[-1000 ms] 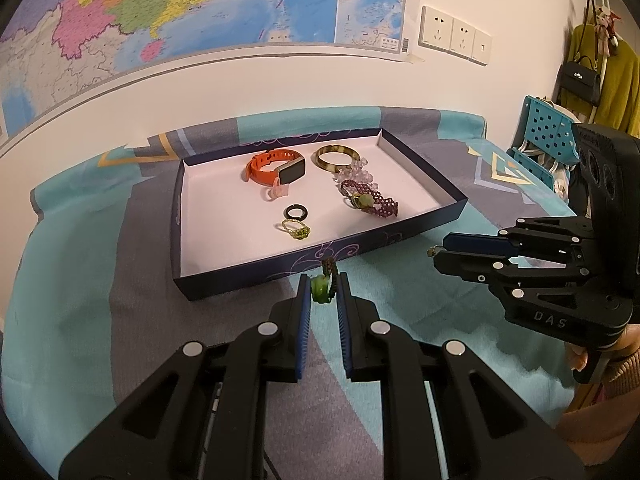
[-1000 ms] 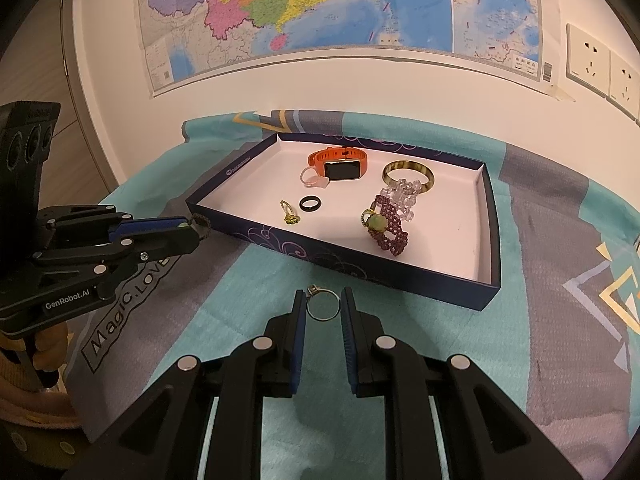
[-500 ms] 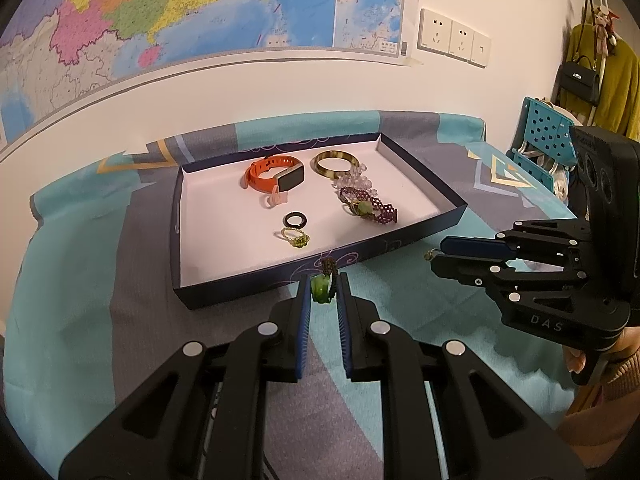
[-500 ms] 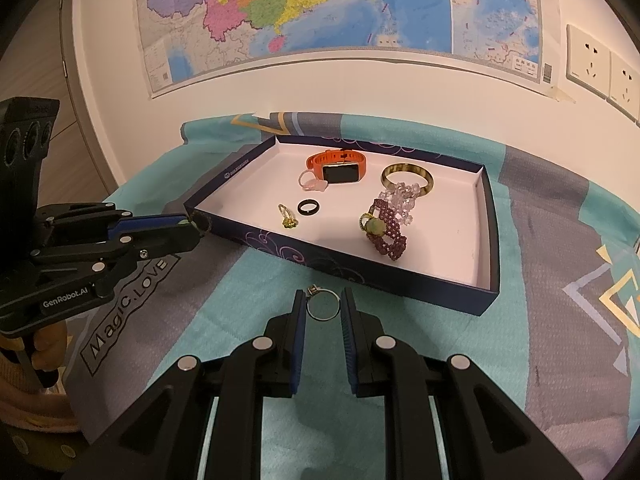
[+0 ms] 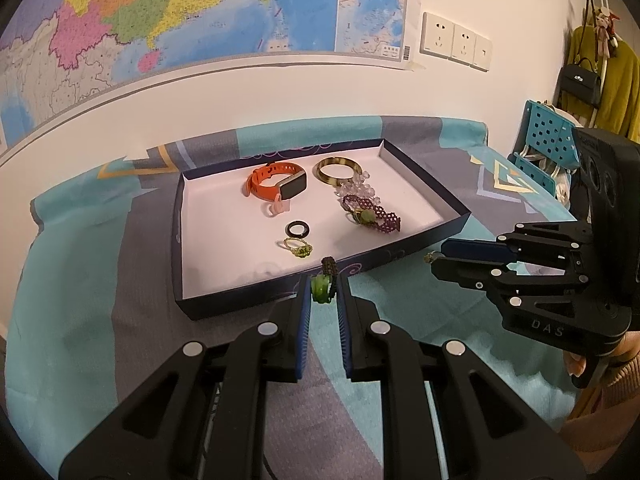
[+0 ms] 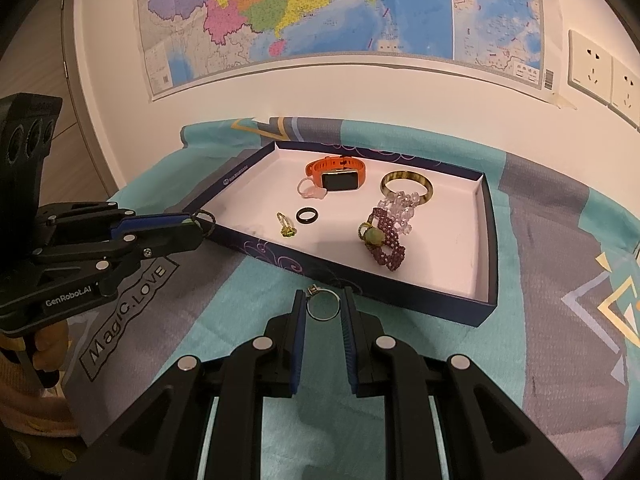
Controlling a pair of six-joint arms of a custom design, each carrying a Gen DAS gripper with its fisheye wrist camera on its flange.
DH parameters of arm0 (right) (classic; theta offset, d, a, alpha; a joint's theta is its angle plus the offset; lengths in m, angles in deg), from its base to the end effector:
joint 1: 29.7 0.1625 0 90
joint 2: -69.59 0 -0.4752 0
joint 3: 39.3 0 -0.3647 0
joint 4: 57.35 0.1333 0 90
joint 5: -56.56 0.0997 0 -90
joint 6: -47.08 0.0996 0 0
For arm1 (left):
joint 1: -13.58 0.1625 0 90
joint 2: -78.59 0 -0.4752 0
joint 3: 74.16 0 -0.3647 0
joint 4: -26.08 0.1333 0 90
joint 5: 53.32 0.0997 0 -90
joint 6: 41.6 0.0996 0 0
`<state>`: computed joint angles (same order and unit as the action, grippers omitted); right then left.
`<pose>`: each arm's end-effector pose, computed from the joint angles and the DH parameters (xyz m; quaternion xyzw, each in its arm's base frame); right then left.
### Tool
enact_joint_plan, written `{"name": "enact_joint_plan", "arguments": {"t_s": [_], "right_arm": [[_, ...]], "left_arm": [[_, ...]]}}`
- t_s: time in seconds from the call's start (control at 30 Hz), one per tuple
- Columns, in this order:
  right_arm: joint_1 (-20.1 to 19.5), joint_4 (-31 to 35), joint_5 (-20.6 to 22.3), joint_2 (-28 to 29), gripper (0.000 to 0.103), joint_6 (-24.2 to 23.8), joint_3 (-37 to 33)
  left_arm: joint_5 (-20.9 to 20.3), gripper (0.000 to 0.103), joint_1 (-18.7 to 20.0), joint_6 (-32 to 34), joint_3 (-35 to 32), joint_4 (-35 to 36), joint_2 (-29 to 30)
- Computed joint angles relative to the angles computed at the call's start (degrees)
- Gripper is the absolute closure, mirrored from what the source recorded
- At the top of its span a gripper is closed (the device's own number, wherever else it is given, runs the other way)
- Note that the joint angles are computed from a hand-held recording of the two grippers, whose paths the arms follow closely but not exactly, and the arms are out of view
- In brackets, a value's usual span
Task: Organize jewelry
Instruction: 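Lower the green-stone ring beside the black ring with the left tool while the right tool lowers the silver ring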
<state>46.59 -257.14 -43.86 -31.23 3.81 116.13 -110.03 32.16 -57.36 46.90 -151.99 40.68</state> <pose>0.0505 -0.2793 0.3579 0.1845 -0.8641 0.3670 0.2907 -0.4376 -0.3454 0.0180 0.4360 0.8522 -0.2271 0.1789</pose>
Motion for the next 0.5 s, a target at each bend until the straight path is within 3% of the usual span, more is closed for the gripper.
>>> {"name": "enact_joint_plan", "arguments": {"t_s": [0.5], "right_arm": [[1.14,-0.12,-0.65,0.94,0.087,0.09,-1.47]], "left_arm": [[0.32,0.09,0.57,1.34,-1.42,-0.19,0.38]]}}
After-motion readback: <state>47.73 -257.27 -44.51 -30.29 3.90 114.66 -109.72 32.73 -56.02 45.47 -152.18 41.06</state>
